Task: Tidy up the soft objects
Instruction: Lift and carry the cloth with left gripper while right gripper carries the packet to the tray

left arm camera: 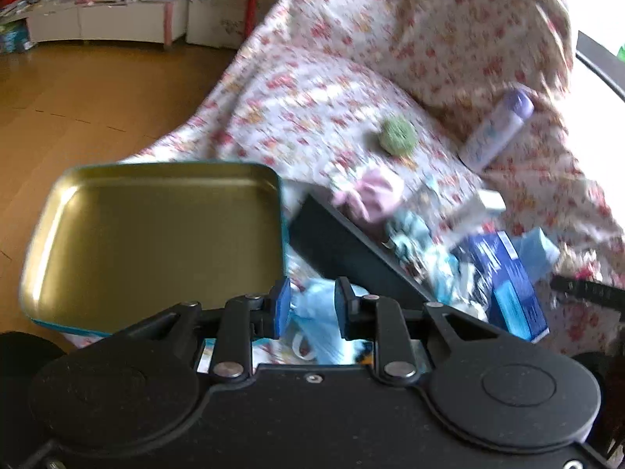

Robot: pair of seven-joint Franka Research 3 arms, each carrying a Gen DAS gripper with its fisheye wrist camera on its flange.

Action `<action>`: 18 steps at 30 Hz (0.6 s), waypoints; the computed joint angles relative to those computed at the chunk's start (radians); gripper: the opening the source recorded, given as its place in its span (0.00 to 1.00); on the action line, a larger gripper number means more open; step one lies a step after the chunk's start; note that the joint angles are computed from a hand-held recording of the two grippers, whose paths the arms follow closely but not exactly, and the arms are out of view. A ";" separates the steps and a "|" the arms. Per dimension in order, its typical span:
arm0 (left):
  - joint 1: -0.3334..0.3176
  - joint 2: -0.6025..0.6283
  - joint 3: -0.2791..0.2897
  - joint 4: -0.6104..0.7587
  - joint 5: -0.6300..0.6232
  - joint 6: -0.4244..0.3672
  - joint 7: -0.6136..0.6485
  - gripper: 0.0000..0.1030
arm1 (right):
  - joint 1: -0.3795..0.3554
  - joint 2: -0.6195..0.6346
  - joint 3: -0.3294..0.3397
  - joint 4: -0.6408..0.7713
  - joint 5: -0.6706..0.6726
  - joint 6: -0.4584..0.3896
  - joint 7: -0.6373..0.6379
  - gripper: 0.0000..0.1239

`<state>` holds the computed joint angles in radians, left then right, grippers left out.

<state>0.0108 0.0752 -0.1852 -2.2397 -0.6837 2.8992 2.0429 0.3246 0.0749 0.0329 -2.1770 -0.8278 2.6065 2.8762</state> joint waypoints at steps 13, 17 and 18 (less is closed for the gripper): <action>0.031 0.038 -0.032 0.009 0.057 -0.077 -0.038 0.67 | 0.007 0.002 -0.001 0.009 -0.007 -0.016 -0.028 0.51; 0.002 0.022 -0.053 -0.014 -0.008 -0.126 0.072 0.76 | -0.005 0.002 -0.006 -0.004 0.022 0.023 -0.026 0.51; -0.009 0.017 -0.052 -0.022 -0.012 -0.130 0.092 0.83 | -0.008 0.000 -0.008 -0.009 0.028 0.035 -0.025 0.51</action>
